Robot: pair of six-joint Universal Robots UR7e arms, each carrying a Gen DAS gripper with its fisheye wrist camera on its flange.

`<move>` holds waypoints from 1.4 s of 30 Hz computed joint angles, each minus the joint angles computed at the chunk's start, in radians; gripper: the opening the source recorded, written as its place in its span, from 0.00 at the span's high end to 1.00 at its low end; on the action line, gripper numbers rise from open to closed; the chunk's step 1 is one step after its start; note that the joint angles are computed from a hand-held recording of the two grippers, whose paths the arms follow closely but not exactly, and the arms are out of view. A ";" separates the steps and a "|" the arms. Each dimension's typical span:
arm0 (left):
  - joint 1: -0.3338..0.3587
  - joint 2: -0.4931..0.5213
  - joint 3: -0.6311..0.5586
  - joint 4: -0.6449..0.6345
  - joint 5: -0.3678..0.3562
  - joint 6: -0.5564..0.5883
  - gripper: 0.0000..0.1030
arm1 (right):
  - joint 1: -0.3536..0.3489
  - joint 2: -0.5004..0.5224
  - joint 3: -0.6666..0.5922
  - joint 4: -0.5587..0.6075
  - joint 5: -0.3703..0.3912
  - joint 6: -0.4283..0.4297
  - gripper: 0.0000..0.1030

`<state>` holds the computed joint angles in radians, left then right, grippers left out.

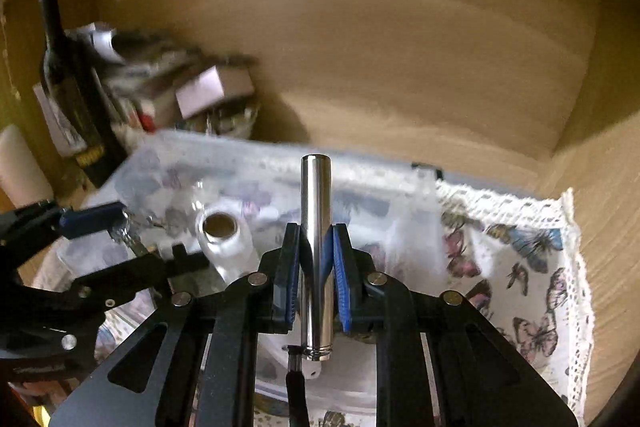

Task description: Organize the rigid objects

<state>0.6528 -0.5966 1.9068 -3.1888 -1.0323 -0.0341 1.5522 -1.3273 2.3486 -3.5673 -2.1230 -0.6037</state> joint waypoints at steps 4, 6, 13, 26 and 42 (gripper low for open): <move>0.009 0.006 -0.012 0.033 -0.005 -0.017 0.41 | 0.005 0.034 -0.014 0.022 -0.052 -0.014 0.86; 0.009 0.005 -0.014 0.036 -0.003 -0.019 0.41 | 0.013 0.040 -0.016 0.031 -0.068 -0.017 0.86; -0.033 -0.045 0.047 -0.051 0.017 -0.006 0.41 | 0.072 -0.008 0.020 -0.026 -0.063 -0.025 0.86; -0.193 -0.170 0.241 -0.354 0.114 0.041 0.23 | 0.275 -0.158 0.179 -0.244 -0.048 -0.027 0.54; -0.330 -0.213 0.382 -0.568 0.231 0.042 0.01 | 0.386 -0.151 0.264 -0.508 -0.077 -0.046 0.19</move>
